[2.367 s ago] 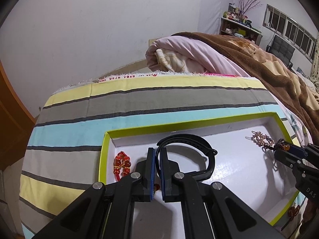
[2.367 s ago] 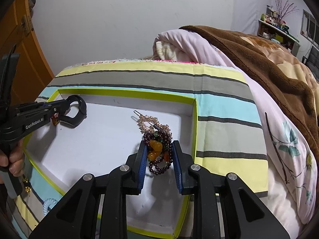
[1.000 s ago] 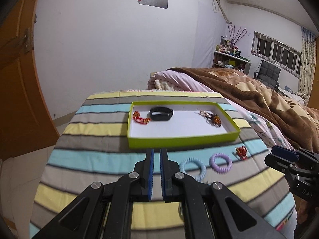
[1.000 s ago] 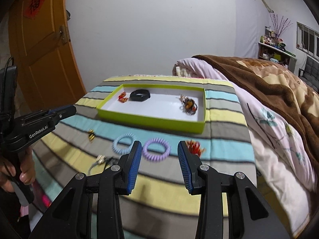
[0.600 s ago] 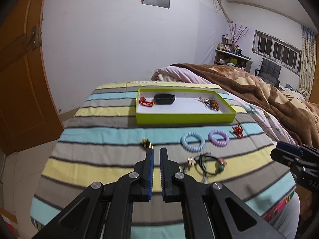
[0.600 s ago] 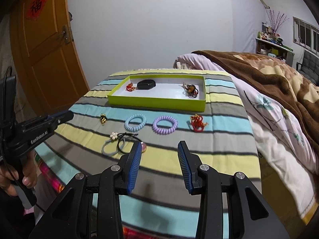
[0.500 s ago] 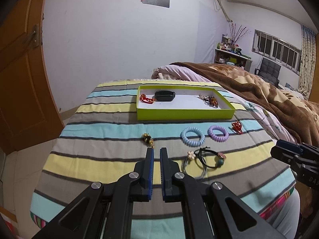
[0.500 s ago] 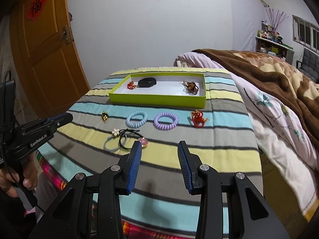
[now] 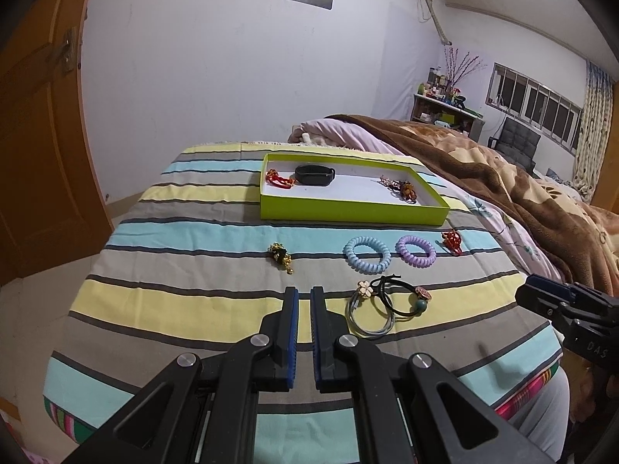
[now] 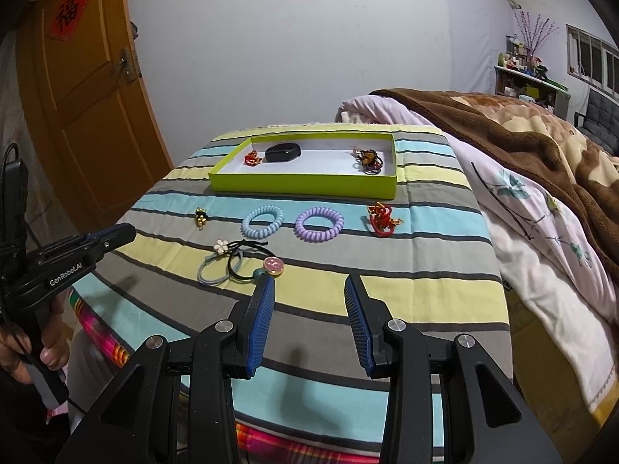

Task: Organize jewelry
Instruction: 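Grasp the gold brooch with left gripper while right grasps the red knot ornament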

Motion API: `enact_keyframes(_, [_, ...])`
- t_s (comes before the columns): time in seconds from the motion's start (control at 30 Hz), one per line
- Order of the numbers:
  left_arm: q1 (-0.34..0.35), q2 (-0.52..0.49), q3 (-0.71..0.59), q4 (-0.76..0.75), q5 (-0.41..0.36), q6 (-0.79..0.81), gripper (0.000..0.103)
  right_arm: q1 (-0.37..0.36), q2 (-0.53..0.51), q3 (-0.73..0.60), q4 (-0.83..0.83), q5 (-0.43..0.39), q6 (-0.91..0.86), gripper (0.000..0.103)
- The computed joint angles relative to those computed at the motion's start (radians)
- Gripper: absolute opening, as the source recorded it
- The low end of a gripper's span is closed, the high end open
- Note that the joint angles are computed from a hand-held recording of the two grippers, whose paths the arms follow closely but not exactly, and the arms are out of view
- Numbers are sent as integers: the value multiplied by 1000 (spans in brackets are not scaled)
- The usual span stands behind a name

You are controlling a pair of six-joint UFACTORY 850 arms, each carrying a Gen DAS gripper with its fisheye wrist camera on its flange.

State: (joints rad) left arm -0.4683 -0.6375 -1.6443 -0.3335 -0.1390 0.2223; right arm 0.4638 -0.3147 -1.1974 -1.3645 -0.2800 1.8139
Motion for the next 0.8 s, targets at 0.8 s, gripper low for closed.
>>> enact_keyframes(0.8, [9, -276, -398, 243, -203, -263, 25, -105, -153, -157, 276, 12, -334, 39])
